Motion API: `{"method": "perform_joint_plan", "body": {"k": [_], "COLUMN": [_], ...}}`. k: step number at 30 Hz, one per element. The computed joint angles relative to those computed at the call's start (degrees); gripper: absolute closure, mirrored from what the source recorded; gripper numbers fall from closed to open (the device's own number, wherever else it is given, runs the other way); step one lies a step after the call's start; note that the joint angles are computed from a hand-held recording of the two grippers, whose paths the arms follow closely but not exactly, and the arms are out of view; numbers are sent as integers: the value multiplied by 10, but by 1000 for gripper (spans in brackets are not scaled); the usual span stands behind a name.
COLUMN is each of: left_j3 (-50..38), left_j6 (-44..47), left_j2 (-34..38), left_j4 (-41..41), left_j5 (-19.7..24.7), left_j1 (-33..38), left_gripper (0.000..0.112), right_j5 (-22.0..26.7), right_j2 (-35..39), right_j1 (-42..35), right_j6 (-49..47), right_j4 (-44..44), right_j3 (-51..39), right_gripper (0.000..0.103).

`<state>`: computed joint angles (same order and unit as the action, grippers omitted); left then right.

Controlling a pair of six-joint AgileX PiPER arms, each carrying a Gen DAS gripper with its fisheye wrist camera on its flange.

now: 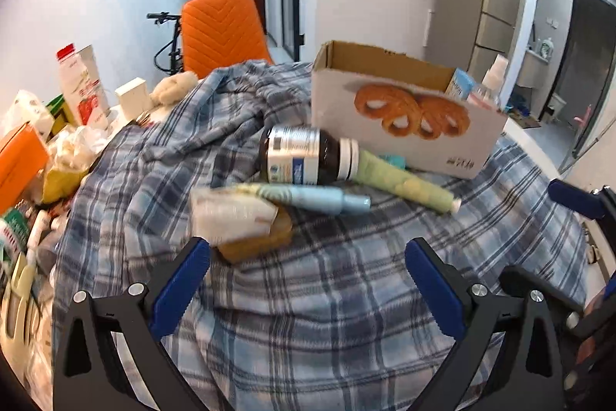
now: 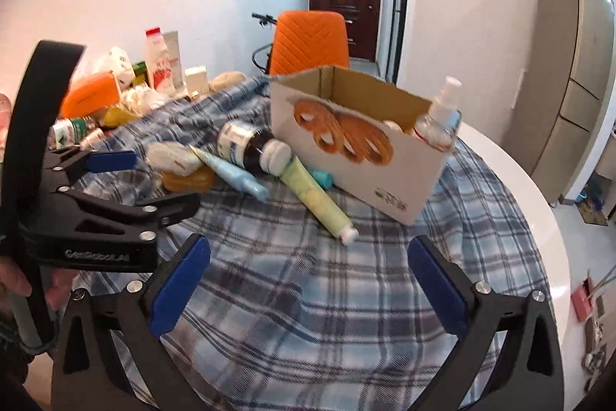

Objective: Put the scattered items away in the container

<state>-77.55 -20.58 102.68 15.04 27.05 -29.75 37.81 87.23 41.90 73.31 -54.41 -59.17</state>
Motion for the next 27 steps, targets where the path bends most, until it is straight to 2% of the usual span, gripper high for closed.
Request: {"method": "perform_joint_plan", "body": {"k": [4,7,11,16,23,27], "left_j3": [31,51,70,79,124,163], "left_j6": [-45,-47,-103,-108,-315,-377], "left_j2": [-16,-32,-42,-35,-50,-76], "left_j4": [45,38,71,45,219,251], "left_j5": [-6,-12,-4,6,24,12], "left_j1": [-17,-23,-31,-30,-74,-80], "left_gripper": [10,10,10,10,10,10], "right_j5": [50,46,36,62,85,112], "right_j2": [2,0,0,7,-26,-43], "right_j1": [18,18,16,33,65,85], "right_j6": [42,58,70,77,137,178], "right_j4": [-27,-24,-13,-19,-36,-52], "right_j3": [7,17,26,28,65,81], "right_gripper": [1,1,1,1,1,1]}}
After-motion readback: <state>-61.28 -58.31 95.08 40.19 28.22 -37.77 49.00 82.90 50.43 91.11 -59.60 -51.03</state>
